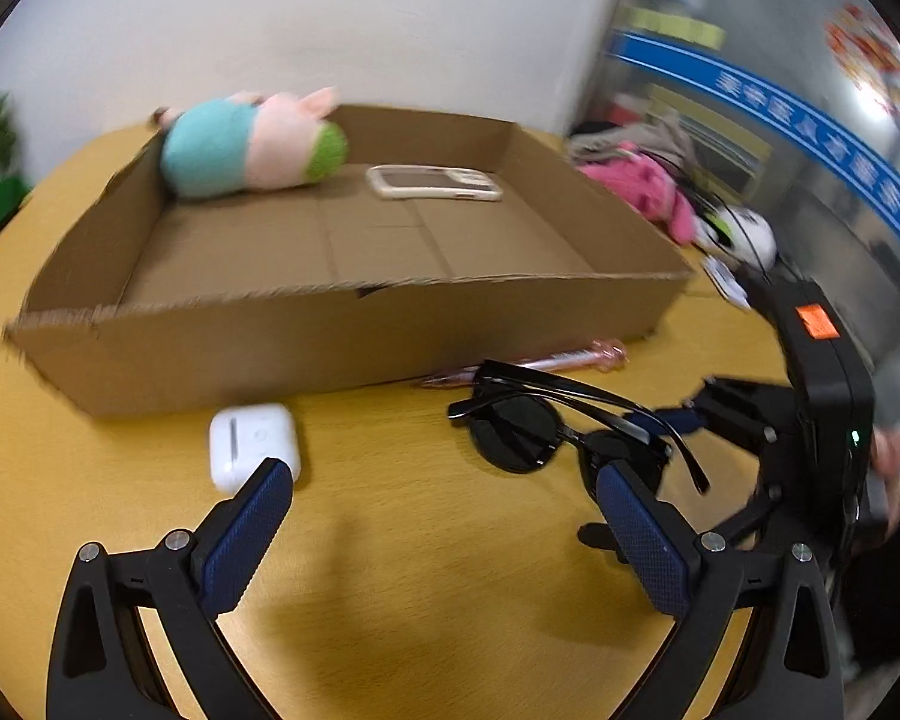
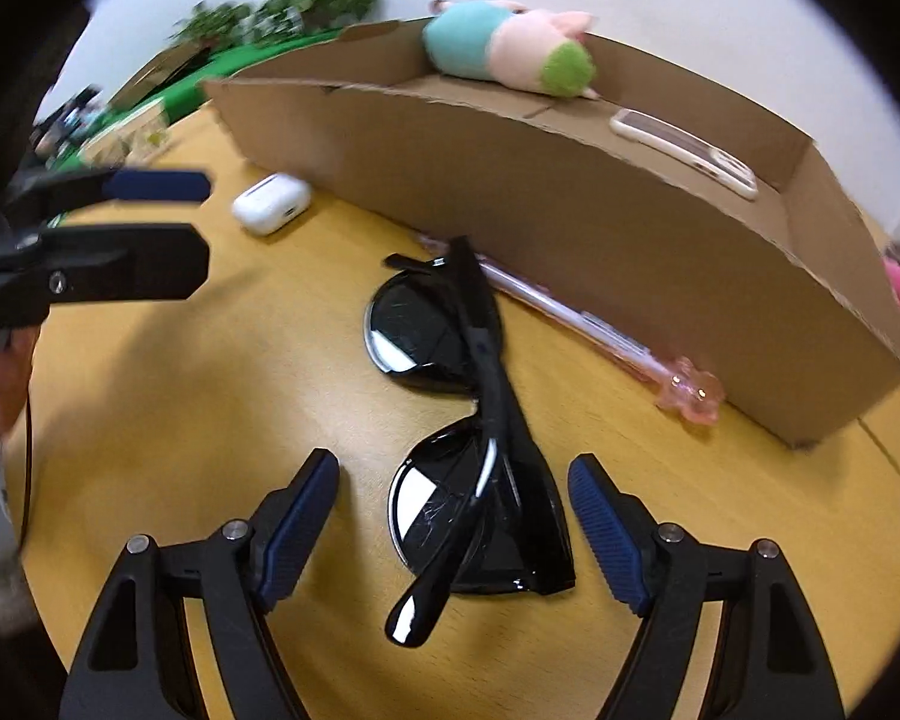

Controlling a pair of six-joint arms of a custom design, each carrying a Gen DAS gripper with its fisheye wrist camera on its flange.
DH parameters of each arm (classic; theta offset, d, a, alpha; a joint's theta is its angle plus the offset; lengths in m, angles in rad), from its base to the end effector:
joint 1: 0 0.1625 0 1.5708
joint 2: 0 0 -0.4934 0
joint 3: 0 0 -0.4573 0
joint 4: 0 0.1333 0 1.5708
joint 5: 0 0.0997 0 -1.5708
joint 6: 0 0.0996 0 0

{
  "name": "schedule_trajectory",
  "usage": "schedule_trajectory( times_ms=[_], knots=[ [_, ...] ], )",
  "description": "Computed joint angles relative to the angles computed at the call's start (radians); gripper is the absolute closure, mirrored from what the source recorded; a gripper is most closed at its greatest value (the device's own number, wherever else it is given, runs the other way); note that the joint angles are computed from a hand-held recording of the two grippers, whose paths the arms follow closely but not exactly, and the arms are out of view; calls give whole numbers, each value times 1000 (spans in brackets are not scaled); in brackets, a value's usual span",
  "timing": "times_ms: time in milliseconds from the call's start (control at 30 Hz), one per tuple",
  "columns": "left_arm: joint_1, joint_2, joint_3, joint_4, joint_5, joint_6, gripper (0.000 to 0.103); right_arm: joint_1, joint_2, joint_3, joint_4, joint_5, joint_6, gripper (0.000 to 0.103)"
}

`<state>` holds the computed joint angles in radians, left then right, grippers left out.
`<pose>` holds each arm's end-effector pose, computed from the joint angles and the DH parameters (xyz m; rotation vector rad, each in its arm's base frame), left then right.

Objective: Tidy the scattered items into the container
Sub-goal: 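Move both grippers toward the black sunglasses on the table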

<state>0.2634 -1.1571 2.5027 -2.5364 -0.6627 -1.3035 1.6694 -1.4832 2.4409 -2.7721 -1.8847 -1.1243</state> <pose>-0.3024 -0.3009 0.0746 0.2271 2.3697 -0.9967 0.1440 -0.4137 0.2121 1.5346 -2.2817 0.0798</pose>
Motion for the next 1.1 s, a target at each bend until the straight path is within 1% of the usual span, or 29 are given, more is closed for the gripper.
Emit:
schedule_trajectory(
  times_ms=[100, 167, 233, 267, 333, 400, 433, 500, 567, 633, 700, 733, 800, 833, 900, 967, 1000, 1100],
  knots=[
    [5, -2, -12, -60, -46, 253, 0, -5, -35, -29, 149, -10, -99, 30],
    [6, 3, -35, -62, -83, 442, 0, -11, -59, -53, 266, -21, -184, 35],
    [14, 16, -68, -31, -125, 605, 0, -16, -69, -81, 360, -37, -262, 37],
    [17, 27, -87, 0, -137, 674, 0, -14, -68, -95, 390, -53, -281, 38],
    [18, 48, -116, 47, -142, 767, 0, -4, -58, -111, 403, -91, -287, 41],
    [26, 56, -128, 30, -171, 834, 0, 1, -45, -115, 367, -106, -255, 42],
    [28, 55, -126, 3, -185, 857, 0, 1, -44, -119, 359, -97, -219, 42],
    [26, 49, -111, -52, -198, 881, 0, -1, -45, -116, 323, -64, -115, 40],
    [29, 44, -97, -103, -210, 890, 0, -2, -45, -110, 288, -26, 26, 40],
    [33, 39, -88, -127, -221, 900, 0, -4, -44, -110, 299, 26, 133, 40],
    [37, 34, -84, -122, -226, 907, 0, -3, -38, -104, 315, 65, 207, 40],
    [39, 32, -82, -116, -231, 907, 0, 3, -26, -98, 299, 61, 235, 40],
    [43, 30, -79, -112, -234, 901, 0, 26, 26, -88, 220, 18, 275, 37],
    [45, 26, -77, -113, -239, 897, 0, 30, 41, -91, 200, 22, 281, 37],
    [39, 10, -61, -128, -248, 890, 0, 34, 52, -98, 208, 33, 297, 37],
    [29, -14, -38, -157, -269, 885, 0, 37, 60, -104, 209, 27, 259, 39],
    [24, -24, -28, -169, -280, 879, 0, 38, 60, -102, 206, 18, 212, 39],
    [21, -33, -12, -178, -285, 868, 0, 44, 54, -102, 237, -23, 9, 40]
  ],
)
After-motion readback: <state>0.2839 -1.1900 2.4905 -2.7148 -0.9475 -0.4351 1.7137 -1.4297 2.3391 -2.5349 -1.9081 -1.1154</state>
